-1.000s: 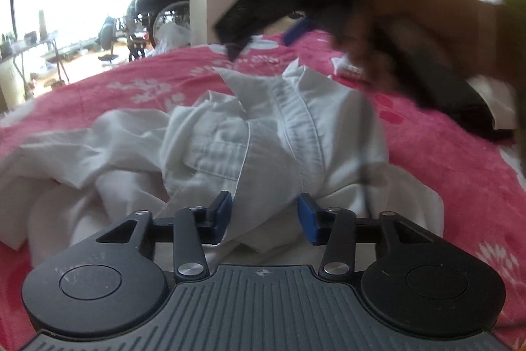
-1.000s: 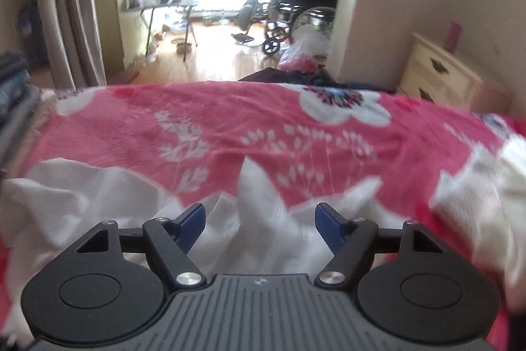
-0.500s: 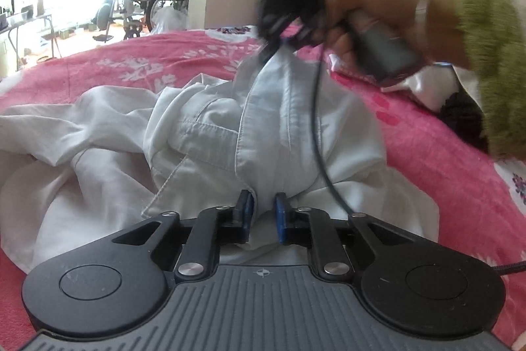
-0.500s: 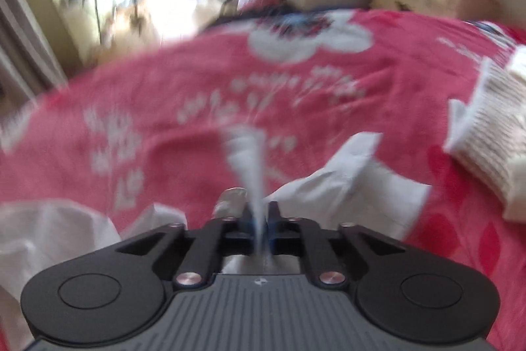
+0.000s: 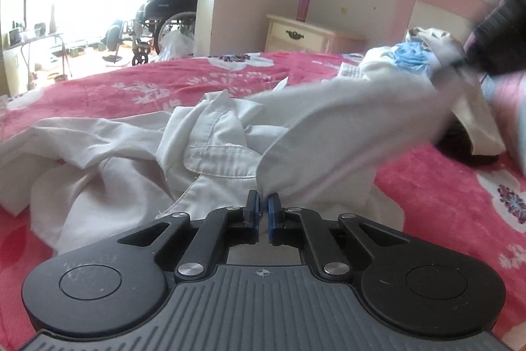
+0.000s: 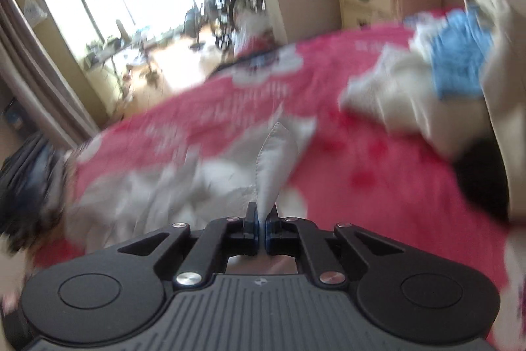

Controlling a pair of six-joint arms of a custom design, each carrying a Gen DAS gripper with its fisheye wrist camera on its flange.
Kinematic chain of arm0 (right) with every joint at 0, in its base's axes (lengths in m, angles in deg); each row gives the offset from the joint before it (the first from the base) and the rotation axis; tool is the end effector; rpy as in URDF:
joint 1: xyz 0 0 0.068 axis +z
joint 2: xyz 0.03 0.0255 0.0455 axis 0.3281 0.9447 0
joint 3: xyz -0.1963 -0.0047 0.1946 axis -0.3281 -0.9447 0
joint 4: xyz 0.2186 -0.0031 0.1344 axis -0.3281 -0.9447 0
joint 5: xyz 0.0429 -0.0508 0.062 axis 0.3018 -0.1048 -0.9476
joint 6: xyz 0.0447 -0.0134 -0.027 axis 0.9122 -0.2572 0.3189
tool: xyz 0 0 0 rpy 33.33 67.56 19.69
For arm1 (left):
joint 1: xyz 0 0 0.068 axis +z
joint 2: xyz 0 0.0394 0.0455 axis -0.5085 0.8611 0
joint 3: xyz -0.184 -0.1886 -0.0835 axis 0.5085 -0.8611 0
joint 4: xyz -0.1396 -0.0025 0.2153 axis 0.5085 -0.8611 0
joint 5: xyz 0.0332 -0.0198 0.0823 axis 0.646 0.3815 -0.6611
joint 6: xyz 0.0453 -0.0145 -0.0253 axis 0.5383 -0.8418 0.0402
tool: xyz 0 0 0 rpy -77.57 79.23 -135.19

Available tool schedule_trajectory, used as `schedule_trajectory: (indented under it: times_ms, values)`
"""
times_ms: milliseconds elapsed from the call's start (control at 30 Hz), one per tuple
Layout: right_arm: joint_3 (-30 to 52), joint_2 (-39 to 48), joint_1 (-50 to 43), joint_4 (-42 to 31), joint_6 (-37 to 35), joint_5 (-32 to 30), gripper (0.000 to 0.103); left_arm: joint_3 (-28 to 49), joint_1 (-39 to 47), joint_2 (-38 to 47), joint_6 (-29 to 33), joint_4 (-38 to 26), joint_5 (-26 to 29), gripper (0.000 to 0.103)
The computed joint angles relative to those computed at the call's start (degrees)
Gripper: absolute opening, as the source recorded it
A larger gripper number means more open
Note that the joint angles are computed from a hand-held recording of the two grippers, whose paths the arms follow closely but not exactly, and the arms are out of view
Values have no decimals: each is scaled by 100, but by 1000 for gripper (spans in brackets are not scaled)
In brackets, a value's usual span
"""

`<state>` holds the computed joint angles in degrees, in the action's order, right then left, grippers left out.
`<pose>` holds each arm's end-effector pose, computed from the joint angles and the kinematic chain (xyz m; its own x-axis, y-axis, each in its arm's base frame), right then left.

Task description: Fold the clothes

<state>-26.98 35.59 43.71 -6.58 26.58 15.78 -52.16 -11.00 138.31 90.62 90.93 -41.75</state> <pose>0.2467 0.1042 0.1726 -0.7159 0.3692 -0.5926 0.2424 0.9274 0.2849 0.2885 0.0758 0.0343 -0.5267 0.2040 -0.8252 0.5404 0.8297 -0.1399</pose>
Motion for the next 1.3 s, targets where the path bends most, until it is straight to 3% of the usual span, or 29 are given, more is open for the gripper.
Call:
schedule_trajectory:
  times_ms: [133, 233, 367, 533, 667, 700, 733, 800, 867, 900, 1033, 1300]
  values:
    - [-596, -559, 878, -283, 1091, -364, 4, -277, 561, -303, 318, -210, 394, 2]
    - [-978, -555, 1580, 164, 1999, -859, 4, -232, 1184, -543, 637, -699, 660, 2]
    - [-1099, 273, 2358, 1628, 2783, -1497, 4, 97, 1984, -844, 1249, -1630, 889, 2]
    - [-443, 2034, 2850, 3589, 3113, -2007, 5, 640, 2620, -867, 1640, -2176, 842, 2]
    - [629, 3320, 3015, 3906, 2949, -2093, 5, 1247, 2823, -569, 1721, -2613, 455, 5]
    - [869, 3581, 3037, 3897, 2856, -2060, 7, 1412, 2835, -463, 1772, -2781, 317, 9]
    - [1136, 3824, 3052, 3788, 2709, -2013, 8, 1547, 2856, -363, 1760, -2881, 168, 22]
    - [1626, 4127, 3059, 3221, 2381, -1936, 15, 1771, 2969, -175, 1661, -3033, -44, 34]
    - [2015, 4323, 3068, 2672, 2104, -1871, 32, 2026, 3130, -25, 1594, -3380, -83, 37]
    - [2071, 4315, 3077, 2512, 1987, -1855, 34, 2163, 3213, 46, 1564, -3582, -82, 41]
    - [1765, 3817, 3192, 2325, 1500, -1648, 53, 2559, 3633, 239, 1778, -4490, -40, 54]
    - [490, 2405, 3369, 2472, 736, -1203, 55, 3164, 4136, 748, 2470, -6768, -446, 55]
